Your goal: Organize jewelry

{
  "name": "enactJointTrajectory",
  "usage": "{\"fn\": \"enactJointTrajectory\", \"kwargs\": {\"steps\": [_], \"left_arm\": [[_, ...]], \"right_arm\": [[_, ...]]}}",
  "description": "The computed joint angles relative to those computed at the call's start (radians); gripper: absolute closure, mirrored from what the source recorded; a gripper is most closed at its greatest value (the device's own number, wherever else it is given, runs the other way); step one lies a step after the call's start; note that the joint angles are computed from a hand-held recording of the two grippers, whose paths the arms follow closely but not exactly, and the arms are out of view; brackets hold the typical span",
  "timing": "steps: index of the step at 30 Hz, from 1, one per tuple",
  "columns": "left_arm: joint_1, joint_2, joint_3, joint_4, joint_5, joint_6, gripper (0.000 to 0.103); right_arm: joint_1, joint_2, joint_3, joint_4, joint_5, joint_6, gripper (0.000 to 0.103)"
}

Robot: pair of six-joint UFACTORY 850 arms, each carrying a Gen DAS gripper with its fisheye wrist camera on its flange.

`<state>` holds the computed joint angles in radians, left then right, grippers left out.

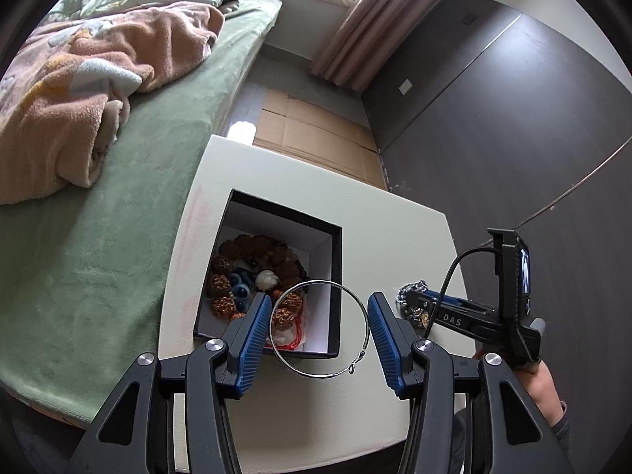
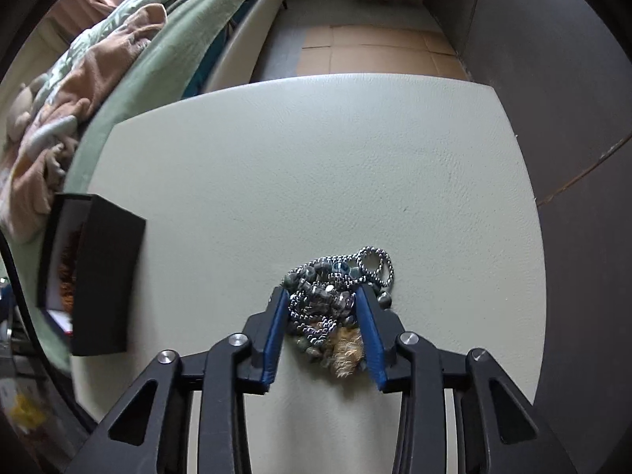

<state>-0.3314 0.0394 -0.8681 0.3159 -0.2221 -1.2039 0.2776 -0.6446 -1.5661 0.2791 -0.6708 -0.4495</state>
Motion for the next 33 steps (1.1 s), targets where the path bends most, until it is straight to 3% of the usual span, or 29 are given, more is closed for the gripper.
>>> {"fn": "enactJointTrajectory", "kwargs": {"steps": [6,7,8,9,14,18,19,21,23,33], "left_arm": [[0.003,0.014,0.007,0.015,0.004,-0.011,0.051],[0.004,0.016,0.008,0.025,0.004,-0.02,0.051],[0.005,0.019,0.01,0.032,0.003,-0.029,0.051],[0.006,0.022,0.012,0.032,0.002,-0.031,0.051],[0.007,0.028,0.022,0.039,0.007,-0.043,0.051],[0.006,0.025,0.027,0.008,0.011,-0.015,0.051],[0.007,0.025,0.027,-0.005,0.012,-0.001,0.051],[0.009,0.024,0.03,-0.029,0.015,0.022,0.051],[0.01,0.024,0.033,-0.035,0.017,0.029,0.051],[0.021,0.011,0.043,-0.137,0.039,0.113,0.051]], "right_arm": [[-0.014,-0.007,-0.017,0.047,-0.025,-0.046,0.074],[-0.016,-0.001,-0.011,0.045,-0.016,-0.047,0.08],[-0.021,0.003,-0.01,0.059,-0.009,-0.061,0.095],[-0.028,0.003,-0.012,0.077,-0.017,-0.076,0.102],[-0.034,0.035,0.009,0.107,-0.006,-0.111,0.102],[-0.013,0.033,0.003,0.041,-0.004,-0.088,0.102],[-0.009,0.016,-0.019,0.02,-0.033,-0.073,0.102],[-0.006,-0.005,-0.044,0.006,-0.077,-0.065,0.091],[-0.003,-0.004,-0.036,-0.014,-0.064,-0.047,0.058],[0.015,-0.022,-0.044,-0.101,-0.046,0.001,0.053]]}}
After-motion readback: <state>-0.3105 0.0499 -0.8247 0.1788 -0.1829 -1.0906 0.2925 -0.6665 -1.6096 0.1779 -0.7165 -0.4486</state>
